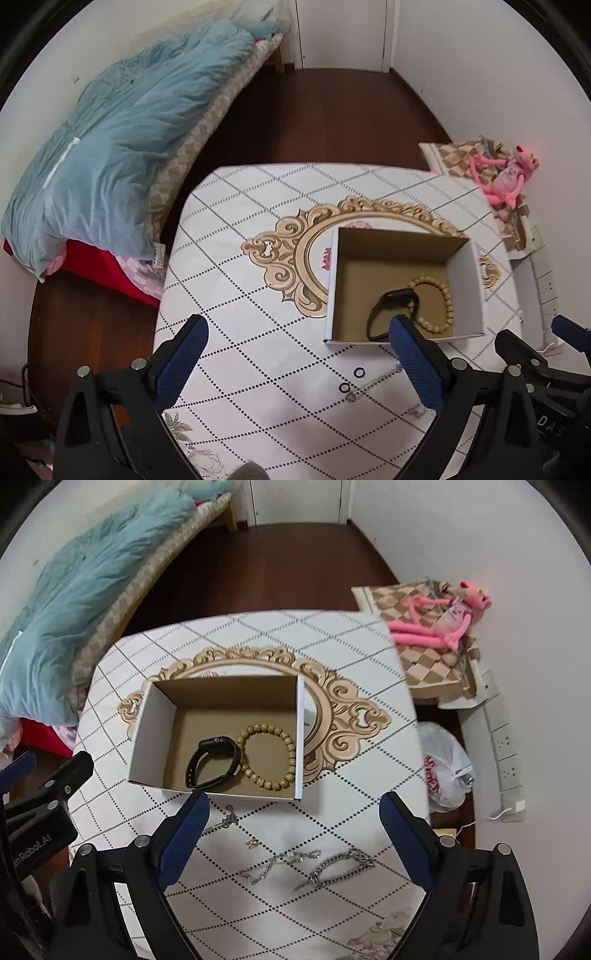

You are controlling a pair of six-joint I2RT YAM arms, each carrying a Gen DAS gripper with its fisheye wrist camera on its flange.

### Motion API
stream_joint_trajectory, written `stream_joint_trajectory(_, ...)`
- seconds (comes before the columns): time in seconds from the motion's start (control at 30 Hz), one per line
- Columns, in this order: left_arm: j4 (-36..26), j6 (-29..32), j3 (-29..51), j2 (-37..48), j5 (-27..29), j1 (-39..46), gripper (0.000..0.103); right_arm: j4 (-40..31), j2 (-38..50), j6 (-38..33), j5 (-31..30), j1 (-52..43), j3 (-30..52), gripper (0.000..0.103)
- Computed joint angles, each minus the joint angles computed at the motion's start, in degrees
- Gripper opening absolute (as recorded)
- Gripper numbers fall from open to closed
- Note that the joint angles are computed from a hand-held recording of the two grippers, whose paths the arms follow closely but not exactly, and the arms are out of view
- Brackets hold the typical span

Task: Organize jewelry
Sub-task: 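Open both tools and withdraw them from the box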

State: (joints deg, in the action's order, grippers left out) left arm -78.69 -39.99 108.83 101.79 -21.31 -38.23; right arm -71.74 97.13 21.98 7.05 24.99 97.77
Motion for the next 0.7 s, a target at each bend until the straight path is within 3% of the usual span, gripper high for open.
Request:
stream_joint_trajectory(0.4, -6.8, -6.03, 2.11, -7.33, -6.18, -7.82, 0.1, -6.02, -10.76, 3.5, 6.08, 5.16, 2.14, 0.095)
stream_joint_trajectory(0.7, -7.56, -11.05, -2.0, -11.2, -8.09, -10.57, 0.1, -5.22, -17.94, 6.34, 3.69, 5.88, -4.14, 0.095)
